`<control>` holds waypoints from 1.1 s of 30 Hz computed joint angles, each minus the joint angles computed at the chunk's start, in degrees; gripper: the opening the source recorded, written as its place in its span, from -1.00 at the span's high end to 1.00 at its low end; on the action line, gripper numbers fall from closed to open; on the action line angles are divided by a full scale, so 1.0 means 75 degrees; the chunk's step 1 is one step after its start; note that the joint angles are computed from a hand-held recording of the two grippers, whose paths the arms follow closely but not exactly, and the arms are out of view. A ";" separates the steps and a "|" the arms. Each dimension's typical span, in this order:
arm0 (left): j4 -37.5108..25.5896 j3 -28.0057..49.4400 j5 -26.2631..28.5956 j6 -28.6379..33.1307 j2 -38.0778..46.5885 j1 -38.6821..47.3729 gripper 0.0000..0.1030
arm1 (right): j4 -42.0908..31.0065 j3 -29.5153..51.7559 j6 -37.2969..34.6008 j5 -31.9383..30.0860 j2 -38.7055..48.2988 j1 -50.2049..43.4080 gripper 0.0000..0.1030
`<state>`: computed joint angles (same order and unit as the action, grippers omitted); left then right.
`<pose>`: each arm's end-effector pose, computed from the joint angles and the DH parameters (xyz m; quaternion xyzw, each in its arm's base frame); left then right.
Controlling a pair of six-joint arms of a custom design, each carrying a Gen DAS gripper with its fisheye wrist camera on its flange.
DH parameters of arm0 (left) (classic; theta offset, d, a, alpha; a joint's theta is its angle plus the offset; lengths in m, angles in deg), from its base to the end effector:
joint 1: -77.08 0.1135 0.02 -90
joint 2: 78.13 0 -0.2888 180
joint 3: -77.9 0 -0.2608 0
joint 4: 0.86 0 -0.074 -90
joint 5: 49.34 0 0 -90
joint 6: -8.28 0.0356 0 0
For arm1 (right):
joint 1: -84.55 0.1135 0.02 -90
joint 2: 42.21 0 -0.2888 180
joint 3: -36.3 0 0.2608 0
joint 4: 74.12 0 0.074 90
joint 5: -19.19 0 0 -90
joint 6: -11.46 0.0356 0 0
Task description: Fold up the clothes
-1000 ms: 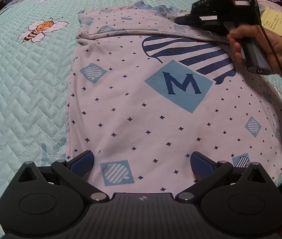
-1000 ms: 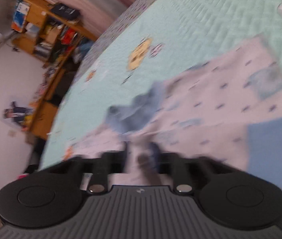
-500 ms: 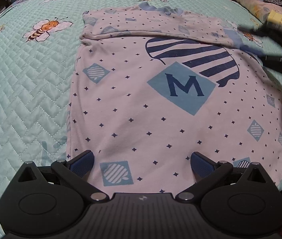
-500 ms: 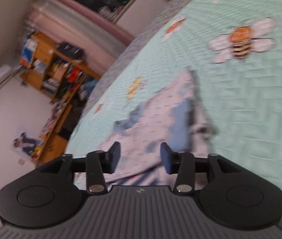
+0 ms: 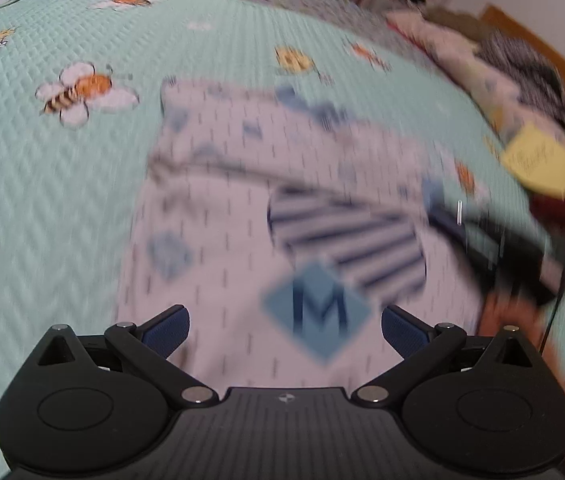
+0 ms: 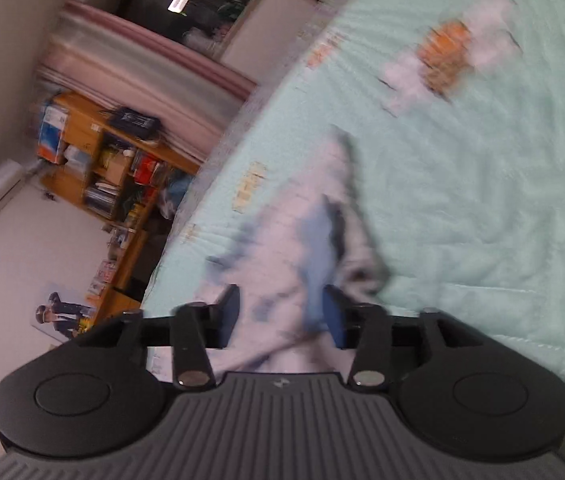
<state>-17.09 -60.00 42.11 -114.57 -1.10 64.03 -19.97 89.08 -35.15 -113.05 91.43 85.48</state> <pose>0.2314 -0.0546 0.1602 -0.1580 0.9297 -0.1406 0.3015 0.3499 0.0296 0.0199 0.1113 0.8087 0.4687 0.3376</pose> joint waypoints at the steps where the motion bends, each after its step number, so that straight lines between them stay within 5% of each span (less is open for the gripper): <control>1: 0.0206 0.0231 0.0244 0.0056 0.0298 0.0324 -0.98 | 0.0508 -0.0056 0.0083 -0.0067 0.0245 -0.0073 0.80; 7: 0.1452 0.1899 0.1559 -0.0385 0.2441 0.1675 -0.96 | 0.1063 -0.0172 -0.0128 -0.0058 0.0399 -0.0037 0.74; 12: 0.1958 0.2773 0.1603 -0.0374 0.3730 0.2162 -0.97 | 0.1342 -0.0250 -0.0113 -0.0196 0.0513 -0.0140 0.74; 14: 0.1233 0.3347 0.1499 -0.0243 0.4457 0.2430 -0.67 | 0.1436 -0.0268 -0.0085 -0.0274 0.0560 -0.0194 0.75; 19: 0.1217 0.3113 0.1485 0.0502 0.4224 0.2615 -0.22 | 0.1670 -0.0333 -0.0002 -0.0365 0.0620 -0.0230 0.71; 24: 0.0869 0.3261 0.1540 0.0694 0.4099 0.2609 -0.51 | 0.2264 -0.0377 0.0261 -0.0593 0.0822 -0.0303 0.59; 29: 0.1680 0.2431 0.2270 0.0170 0.2854 0.2627 -0.85 | 0.2723 -0.0291 0.0583 -0.0866 0.1024 -0.0414 0.52; 33: 0.2018 0.1683 0.2408 -0.0151 0.2253 0.2539 -0.92 | 0.2721 -0.0234 0.0611 -0.0852 0.1043 -0.0387 0.51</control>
